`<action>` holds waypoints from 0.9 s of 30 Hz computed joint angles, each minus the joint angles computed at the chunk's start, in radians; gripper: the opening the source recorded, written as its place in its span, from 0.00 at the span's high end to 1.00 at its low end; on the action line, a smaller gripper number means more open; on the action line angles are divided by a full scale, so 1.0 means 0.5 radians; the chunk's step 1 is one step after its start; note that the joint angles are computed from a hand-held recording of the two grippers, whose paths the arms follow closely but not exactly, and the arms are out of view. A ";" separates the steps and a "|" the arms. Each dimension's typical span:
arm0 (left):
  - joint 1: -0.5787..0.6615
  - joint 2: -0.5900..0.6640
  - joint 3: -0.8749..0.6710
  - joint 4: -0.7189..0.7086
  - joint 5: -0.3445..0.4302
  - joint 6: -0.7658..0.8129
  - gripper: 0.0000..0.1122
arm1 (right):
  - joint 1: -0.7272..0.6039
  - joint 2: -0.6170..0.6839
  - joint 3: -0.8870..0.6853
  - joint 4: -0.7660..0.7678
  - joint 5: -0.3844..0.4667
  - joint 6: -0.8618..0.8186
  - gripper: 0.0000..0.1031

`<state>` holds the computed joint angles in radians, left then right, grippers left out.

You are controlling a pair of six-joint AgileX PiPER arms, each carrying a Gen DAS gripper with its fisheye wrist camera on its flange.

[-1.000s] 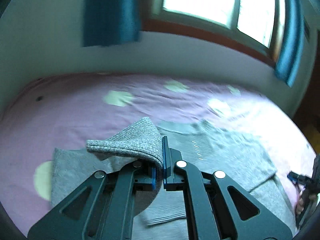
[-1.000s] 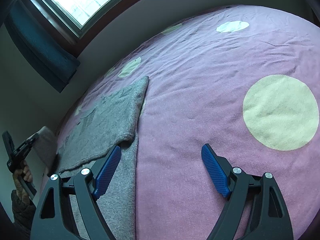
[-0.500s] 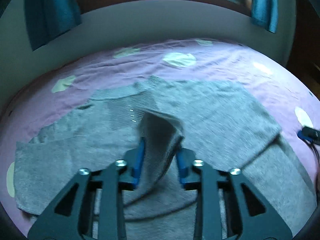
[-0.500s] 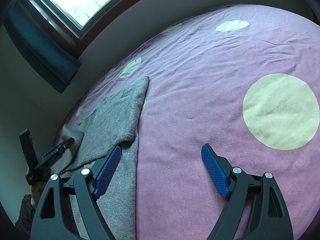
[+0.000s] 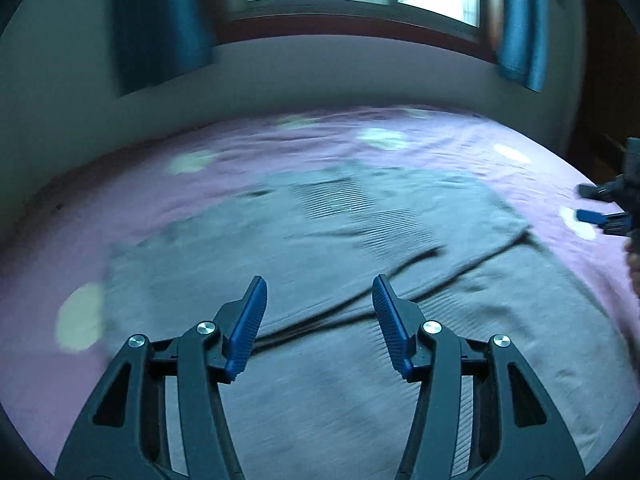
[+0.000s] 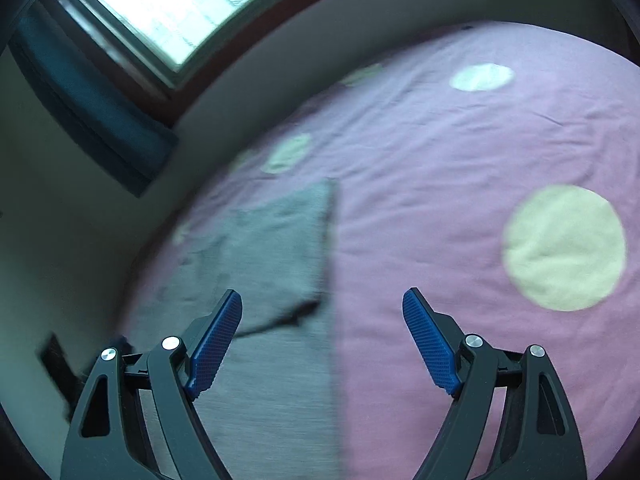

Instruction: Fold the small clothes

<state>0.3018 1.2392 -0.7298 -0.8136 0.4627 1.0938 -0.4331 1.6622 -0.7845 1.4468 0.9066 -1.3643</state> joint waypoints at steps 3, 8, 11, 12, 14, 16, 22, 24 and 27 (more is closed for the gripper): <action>0.362 0.086 -0.031 -0.141 0.120 0.210 0.52 | 0.271 0.052 -0.157 -0.065 0.070 0.215 0.21; 0.729 0.302 -0.105 -0.301 0.193 0.338 0.52 | 0.847 0.353 -0.611 -0.268 -0.130 0.695 0.47; 0.781 0.381 -0.116 -0.286 0.162 0.326 0.52 | 1.050 0.567 -0.888 -0.443 -0.244 1.028 0.48; 0.804 0.423 -0.146 -0.246 0.186 0.268 0.52 | 1.119 0.621 -0.961 -0.508 -0.303 1.140 0.48; 0.863 0.483 -0.204 -0.224 0.241 0.186 0.52 | 1.199 0.702 -1.065 -0.613 -0.350 1.290 0.49; 0.897 0.510 -0.223 -0.218 0.242 0.163 0.52 | 1.270 0.762 -1.131 -0.731 -0.412 1.459 0.55; 0.917 0.578 -0.266 -0.126 0.262 0.053 0.52 | 1.340 0.681 -1.059 -0.670 -0.532 1.352 0.93; 0.910 0.586 -0.273 -0.095 0.259 0.021 0.52 | 1.319 0.578 -0.950 -0.529 -0.587 1.187 0.93; 0.883 0.595 -0.281 -0.042 0.227 -0.031 0.52 | 1.238 0.463 -0.860 -0.453 -0.601 1.076 0.94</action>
